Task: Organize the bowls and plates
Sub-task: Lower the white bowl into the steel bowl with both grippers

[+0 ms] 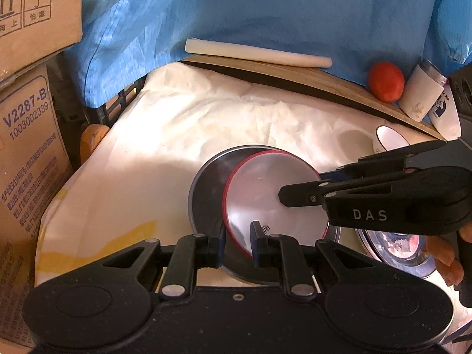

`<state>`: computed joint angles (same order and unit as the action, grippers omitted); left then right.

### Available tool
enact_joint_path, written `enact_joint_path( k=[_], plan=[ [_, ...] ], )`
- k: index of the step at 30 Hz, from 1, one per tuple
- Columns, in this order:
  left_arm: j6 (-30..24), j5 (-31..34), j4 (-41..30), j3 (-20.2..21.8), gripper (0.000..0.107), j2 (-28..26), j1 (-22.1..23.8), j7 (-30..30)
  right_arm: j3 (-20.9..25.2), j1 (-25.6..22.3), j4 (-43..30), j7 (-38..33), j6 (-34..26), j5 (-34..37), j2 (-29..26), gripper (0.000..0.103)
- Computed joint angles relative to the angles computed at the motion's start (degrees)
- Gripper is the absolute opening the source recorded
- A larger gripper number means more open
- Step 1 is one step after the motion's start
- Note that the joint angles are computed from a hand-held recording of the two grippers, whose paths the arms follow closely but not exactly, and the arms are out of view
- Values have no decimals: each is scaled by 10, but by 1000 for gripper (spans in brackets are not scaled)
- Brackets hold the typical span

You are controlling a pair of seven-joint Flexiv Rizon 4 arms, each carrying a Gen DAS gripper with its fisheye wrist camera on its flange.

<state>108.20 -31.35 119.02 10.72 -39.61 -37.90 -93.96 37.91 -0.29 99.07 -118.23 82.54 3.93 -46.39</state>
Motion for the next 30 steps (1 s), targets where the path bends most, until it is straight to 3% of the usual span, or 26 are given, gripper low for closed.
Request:
enact_joint_path(
  k=[5, 18, 30],
  plan=[
    [-2, 7, 1, -7, 18, 3, 9, -3, -22, 19, 7, 6, 11, -10, 8, 17],
    [18, 17, 10, -28, 18, 4, 30, -6, -26, 21, 19, 25, 43, -45, 4, 20],
    [40, 7, 20, -42, 20, 7, 37, -9, 23, -21, 20, 21, 34, -67, -14, 37]
  ],
)
